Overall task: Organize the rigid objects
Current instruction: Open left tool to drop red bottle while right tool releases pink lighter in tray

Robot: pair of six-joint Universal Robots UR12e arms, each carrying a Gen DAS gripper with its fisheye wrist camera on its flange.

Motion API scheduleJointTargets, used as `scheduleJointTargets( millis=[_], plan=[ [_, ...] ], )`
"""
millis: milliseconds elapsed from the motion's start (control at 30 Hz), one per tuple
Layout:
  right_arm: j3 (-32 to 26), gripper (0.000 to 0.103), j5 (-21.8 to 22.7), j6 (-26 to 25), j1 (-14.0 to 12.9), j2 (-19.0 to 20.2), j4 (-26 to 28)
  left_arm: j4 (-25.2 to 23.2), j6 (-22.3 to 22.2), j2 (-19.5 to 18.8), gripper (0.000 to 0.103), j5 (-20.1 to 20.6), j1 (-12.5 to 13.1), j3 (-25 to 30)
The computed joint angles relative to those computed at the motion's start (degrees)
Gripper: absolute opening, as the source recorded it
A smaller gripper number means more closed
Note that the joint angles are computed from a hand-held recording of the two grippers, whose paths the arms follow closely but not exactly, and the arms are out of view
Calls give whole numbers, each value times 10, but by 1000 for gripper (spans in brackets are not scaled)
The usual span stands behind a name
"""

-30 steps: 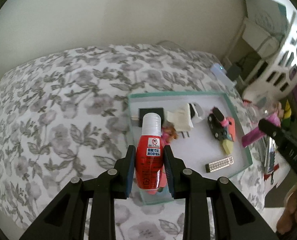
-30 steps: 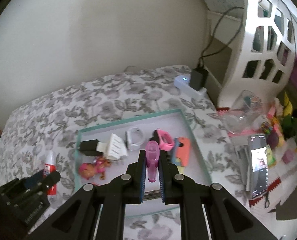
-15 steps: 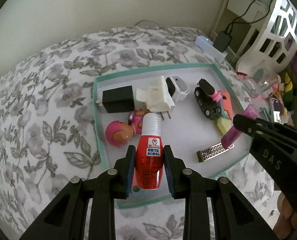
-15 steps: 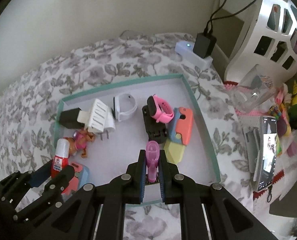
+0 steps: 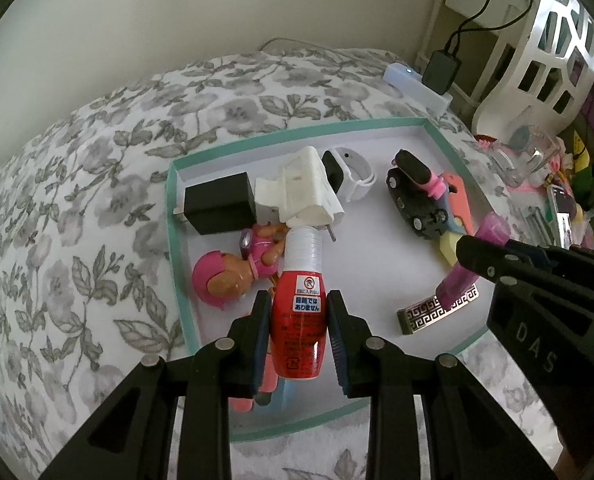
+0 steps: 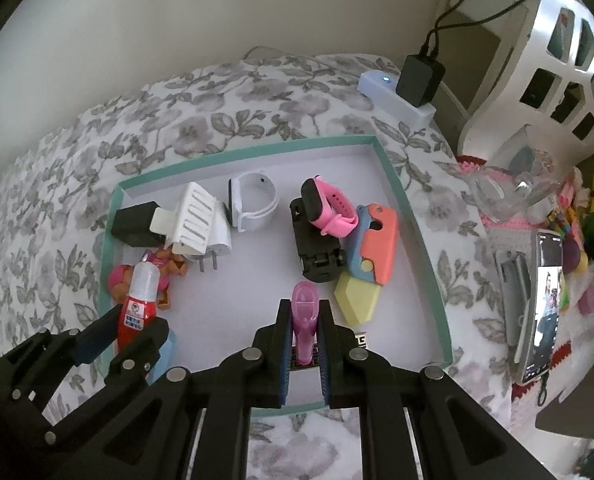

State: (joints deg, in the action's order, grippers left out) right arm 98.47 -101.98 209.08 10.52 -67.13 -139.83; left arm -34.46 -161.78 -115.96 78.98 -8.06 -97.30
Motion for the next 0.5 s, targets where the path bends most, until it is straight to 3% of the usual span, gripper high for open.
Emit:
scheduleJointTargets(
  millis=[367, 500],
  plan=[
    [1, 13, -1, 1, 0, 1, -16, -2, -16, -3, 29, 2, 3, 3],
    [4, 13, -6, 2, 1, -2, -34, 2, -27, -2, 35, 0, 4, 4]
  ],
)
